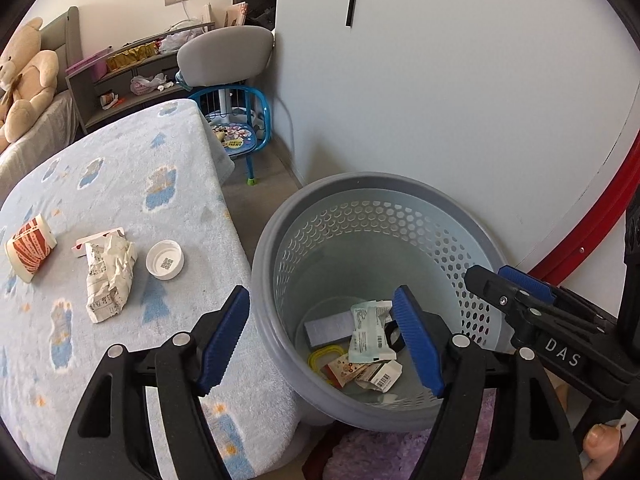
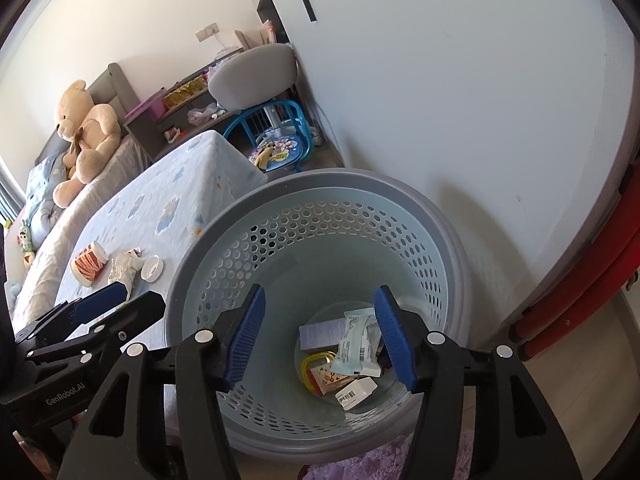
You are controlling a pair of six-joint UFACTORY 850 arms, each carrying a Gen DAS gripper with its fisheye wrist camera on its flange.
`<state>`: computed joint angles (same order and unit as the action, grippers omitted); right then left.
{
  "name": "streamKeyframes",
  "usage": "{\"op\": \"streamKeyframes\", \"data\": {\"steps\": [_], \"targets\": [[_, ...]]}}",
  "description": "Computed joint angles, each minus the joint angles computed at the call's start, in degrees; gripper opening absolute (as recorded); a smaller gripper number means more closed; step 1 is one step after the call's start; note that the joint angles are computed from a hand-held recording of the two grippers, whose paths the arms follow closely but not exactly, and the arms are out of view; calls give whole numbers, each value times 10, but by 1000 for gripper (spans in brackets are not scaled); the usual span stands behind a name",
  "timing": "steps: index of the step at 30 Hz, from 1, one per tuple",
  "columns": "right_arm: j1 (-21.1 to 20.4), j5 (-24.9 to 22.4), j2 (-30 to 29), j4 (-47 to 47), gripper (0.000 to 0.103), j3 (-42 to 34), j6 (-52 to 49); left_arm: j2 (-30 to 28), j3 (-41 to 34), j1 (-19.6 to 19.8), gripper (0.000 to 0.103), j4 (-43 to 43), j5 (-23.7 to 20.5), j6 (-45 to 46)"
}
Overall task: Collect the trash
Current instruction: 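Move both grippers back from the basket toward the bed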
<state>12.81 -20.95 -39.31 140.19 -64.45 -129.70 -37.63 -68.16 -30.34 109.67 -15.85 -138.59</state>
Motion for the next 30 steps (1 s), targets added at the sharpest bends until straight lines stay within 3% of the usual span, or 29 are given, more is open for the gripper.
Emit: {"op": "streamKeyframes", "data": {"steps": [8, 14, 19, 30], "targets": [[7, -12, 12, 38, 72, 23, -39, 20, 29, -2, 81, 22, -17, -47], [16, -21, 24, 74, 80, 40, -77, 41, 66, 5, 82, 88, -32, -143], [26, -36, 30, 76, 84, 47, -81, 63, 103, 14, 82, 124, -49, -201], [74, -44, 19, 52, 89, 23, -78, 107, 187, 47, 82, 116, -107, -248]]}}
